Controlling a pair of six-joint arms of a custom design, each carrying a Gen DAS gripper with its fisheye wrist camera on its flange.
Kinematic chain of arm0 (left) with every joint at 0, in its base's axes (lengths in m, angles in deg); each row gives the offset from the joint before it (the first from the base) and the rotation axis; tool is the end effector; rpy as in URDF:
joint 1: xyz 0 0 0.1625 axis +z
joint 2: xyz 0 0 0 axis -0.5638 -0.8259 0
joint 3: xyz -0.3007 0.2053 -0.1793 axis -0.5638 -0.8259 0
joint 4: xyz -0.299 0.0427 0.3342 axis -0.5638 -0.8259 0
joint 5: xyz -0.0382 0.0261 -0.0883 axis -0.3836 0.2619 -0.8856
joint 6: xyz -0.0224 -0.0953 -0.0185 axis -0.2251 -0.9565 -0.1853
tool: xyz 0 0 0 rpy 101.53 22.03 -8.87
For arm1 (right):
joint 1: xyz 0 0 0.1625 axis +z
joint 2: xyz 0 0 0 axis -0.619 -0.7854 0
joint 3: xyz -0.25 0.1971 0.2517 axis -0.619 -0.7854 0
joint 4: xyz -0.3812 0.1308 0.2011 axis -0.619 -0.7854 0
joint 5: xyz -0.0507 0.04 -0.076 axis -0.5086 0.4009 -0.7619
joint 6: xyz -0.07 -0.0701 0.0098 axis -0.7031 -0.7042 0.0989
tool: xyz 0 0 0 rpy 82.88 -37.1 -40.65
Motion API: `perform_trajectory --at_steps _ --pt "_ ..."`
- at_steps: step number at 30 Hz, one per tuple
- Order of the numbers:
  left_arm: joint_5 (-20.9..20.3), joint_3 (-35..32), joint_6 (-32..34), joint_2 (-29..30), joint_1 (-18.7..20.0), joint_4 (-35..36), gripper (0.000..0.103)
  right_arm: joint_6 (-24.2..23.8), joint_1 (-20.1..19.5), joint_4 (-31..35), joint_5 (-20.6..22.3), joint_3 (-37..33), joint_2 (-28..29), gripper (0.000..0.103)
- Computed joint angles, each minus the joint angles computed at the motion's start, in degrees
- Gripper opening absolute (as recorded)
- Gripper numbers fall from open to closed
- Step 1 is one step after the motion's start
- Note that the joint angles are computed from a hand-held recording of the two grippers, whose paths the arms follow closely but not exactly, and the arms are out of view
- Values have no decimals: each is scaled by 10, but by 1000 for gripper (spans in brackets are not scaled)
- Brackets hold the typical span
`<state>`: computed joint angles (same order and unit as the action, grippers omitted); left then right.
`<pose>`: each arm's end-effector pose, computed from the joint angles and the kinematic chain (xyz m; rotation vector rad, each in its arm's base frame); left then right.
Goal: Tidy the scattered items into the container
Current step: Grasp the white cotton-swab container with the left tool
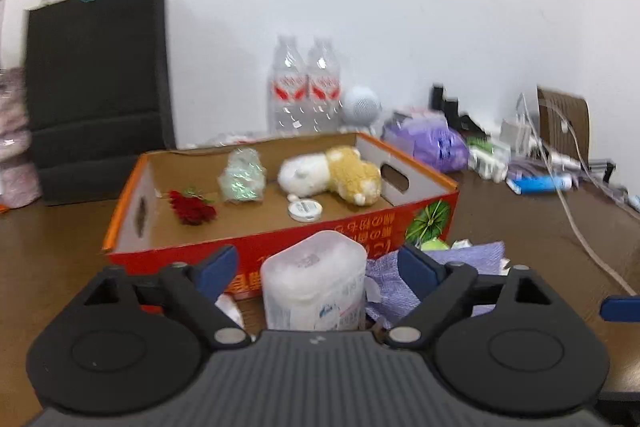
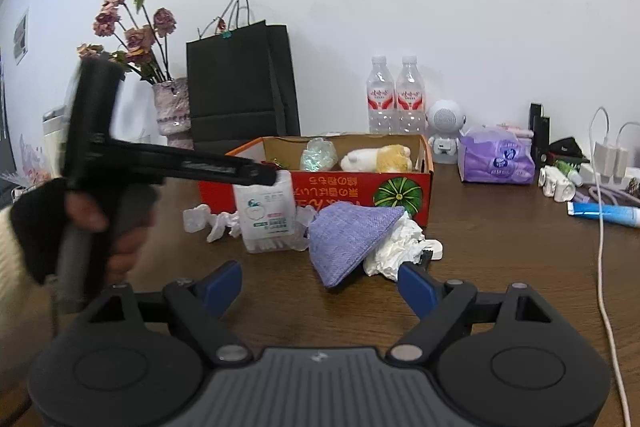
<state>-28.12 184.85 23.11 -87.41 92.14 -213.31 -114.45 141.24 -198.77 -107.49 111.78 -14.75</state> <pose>-0.1619 -0.6236 0.2399 0.7625 2.1758 -1.1844 0.2355 -0.4955 0.1031 0.9984 -2.3615 1.1840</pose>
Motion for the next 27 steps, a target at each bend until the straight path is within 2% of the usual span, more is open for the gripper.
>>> perform_trajectory --at_steps 1,2,5,8,10,13,15,17,19,23,26,27 --pt "1 -8 -14 2 4 23 67 3 -2 9 0 -6 2 85" --pt "0 -10 -26 1 7 38 64 6 -4 17 2 -13 4 85" --pt "3 6 -45 -13 6 33 63 3 -6 31 9 -36 18 85" --pt "56 43 -77 -37 -15 17 63 -6 -3 65 21 -68 32 82" --pt "88 91 -79 -63 -36 -42 63 -20 0 120 27 -93 40 66" --pt "134 150 -103 -106 -64 -101 63 -50 10 184 13 -141 69 51" --pt "169 178 -120 -128 -80 -119 63 -68 18 207 0 -171 94 46" --pt "186 201 -150 -154 -88 -102 63 -85 24 231 -1 -195 113 46" --pt "190 220 -173 -178 -92 -67 63 -107 29 252 -5 -220 134 44" --pt "174 246 -205 -215 -93 -4 63 -122 40 244 -58 -268 180 44" --pt "156 254 -241 -240 -92 30 63 -108 39 260 -67 -280 186 31" --pt "152 256 -241 -244 -93 31 63 -111 39 249 -73 -278 187 21"
